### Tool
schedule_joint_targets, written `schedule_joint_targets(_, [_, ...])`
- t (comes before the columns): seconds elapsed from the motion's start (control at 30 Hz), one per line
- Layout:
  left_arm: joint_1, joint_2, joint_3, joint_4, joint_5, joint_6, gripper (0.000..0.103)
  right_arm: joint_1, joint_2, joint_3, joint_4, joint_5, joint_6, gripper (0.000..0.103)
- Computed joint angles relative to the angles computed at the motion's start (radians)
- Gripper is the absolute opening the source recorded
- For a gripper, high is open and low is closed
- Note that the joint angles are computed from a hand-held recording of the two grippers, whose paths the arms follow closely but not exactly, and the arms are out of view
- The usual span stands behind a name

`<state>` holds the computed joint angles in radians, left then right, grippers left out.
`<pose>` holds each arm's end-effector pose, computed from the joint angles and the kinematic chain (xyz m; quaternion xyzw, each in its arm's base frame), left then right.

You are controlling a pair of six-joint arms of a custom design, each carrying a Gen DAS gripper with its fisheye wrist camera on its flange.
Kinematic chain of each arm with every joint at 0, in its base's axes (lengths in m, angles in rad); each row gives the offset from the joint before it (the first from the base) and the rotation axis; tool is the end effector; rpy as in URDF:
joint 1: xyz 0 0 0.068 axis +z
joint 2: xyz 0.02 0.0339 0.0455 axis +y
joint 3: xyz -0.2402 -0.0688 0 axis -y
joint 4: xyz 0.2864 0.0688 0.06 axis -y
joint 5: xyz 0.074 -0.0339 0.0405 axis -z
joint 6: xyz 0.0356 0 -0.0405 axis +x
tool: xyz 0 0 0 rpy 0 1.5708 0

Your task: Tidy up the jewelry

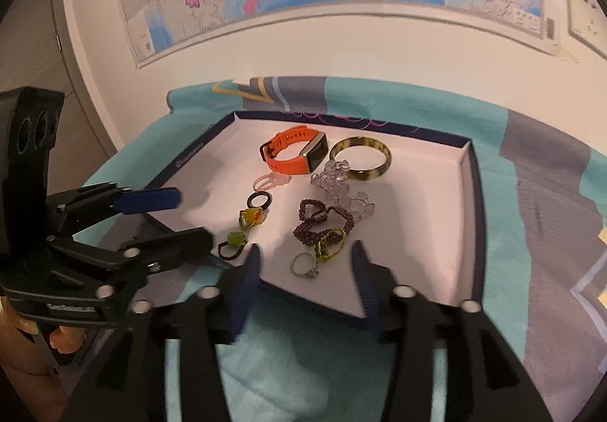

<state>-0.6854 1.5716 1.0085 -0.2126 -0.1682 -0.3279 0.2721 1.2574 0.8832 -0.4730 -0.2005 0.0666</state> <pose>0.2920 -0.2310 0.1752 0.1314 0.9099 -0.1195 0.3749 0.2934 0.0892 0.2116 -0.1307 0.9220 0.1516 0.3314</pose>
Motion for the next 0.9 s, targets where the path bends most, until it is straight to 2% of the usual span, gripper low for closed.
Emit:
schedule_joint_targets(0.03, [-0.005,-0.022,-0.019,0.008,-0.015,-0.005,0.093,0.001,-0.021,-0.013,0.000,0.011,0.006,0.064])
schedule_joint_targets(0.07, [-0.014,-0.053,-0.047,0.020,-0.040,-0.011,0.097,0.002,-0.046,-0.029,0.001,0.025,0.012,0.071])
schedule_joint_targets(0.1, [-0.024,-0.083,-0.073,0.030,-0.068,-0.018,0.098,0.002,-0.076,-0.048,-0.002,0.040,0.022,0.076])
schedule_joint_targets(0.13, [-0.030,-0.103,-0.088,0.028,-0.081,-0.023,0.098,0.002,-0.103,-0.065,-0.006,0.055,0.035,0.087])
schedule_joint_targets(0.23, [-0.050,-0.148,-0.124,0.012,-0.130,-0.055,0.098,0.006,-0.173,-0.108,-0.019,0.085,0.062,0.097])
schedule_joint_targets(0.4, [-0.077,-0.209,-0.186,-0.003,-0.197,-0.141,0.098,0.034,-0.255,-0.156,-0.053,0.139,0.102,0.097])
schedule_joint_targets(0.57, [-0.095,-0.234,-0.217,-0.025,-0.222,-0.191,0.098,0.077,-0.320,-0.183,-0.081,0.195,0.111,0.097])
schedule_joint_targets(0.9, [-0.145,-0.225,-0.196,-0.089,-0.305,-0.206,0.098,0.121,-0.366,-0.204,-0.114,0.236,0.132,0.097])
